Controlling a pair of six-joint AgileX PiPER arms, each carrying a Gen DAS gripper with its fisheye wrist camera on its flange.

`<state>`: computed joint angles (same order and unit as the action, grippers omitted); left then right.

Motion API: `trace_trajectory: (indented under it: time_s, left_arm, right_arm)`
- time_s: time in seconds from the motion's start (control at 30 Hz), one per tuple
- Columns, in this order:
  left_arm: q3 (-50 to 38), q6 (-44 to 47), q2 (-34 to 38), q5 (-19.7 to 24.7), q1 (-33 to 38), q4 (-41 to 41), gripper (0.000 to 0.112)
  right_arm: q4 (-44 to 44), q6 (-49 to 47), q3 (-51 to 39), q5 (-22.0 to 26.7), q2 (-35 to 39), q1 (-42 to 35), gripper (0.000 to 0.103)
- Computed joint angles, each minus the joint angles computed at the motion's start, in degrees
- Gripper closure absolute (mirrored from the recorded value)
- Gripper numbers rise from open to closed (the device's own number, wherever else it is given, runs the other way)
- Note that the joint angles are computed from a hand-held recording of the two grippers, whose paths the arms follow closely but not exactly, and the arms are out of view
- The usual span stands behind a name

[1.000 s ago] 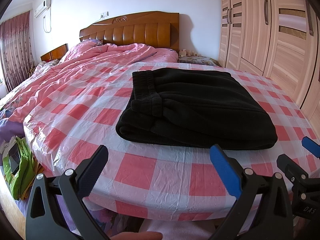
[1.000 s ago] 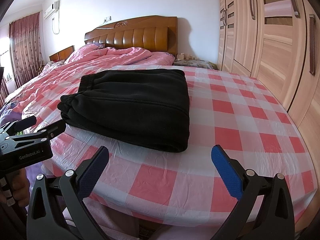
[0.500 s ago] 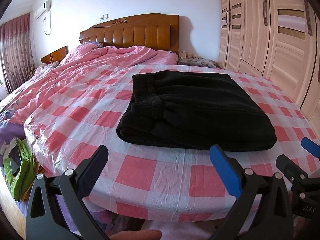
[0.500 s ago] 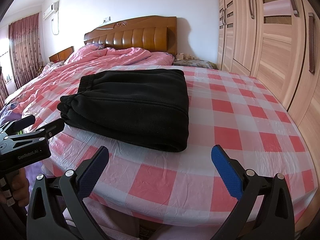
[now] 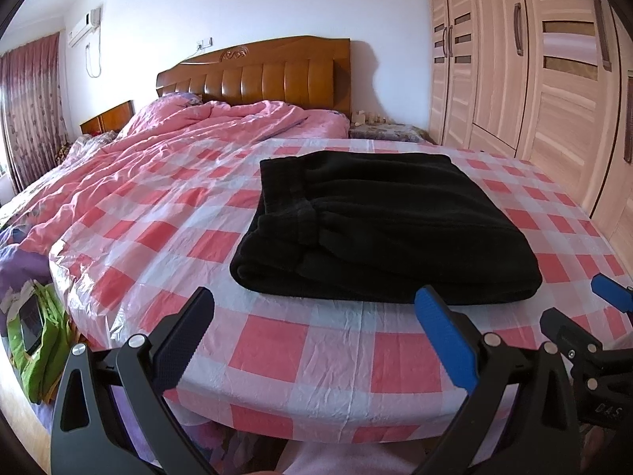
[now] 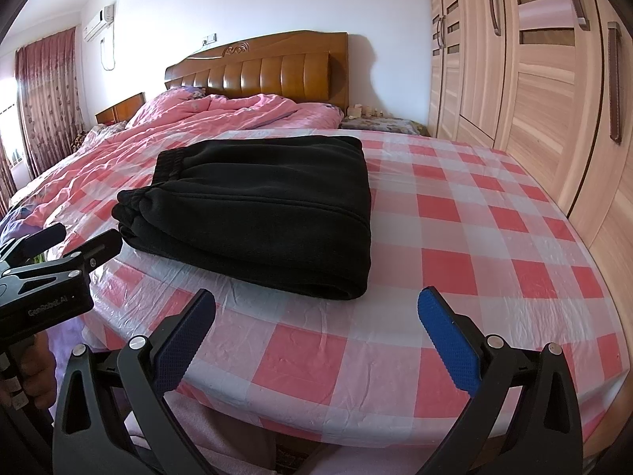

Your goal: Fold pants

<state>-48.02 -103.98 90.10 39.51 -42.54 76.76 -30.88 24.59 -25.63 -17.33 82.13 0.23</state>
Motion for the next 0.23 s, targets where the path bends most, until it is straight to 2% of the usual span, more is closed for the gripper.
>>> trace_trajectory:
  time_s: [0.23]
  left_arm:
    - [-0.3, 1.6, 0.2, -1.1, 0.6, -1.0, 0.011]
  right_arm:
    - [0.6, -0.3, 0.2, 0.2, -0.2, 0.3, 0.004]
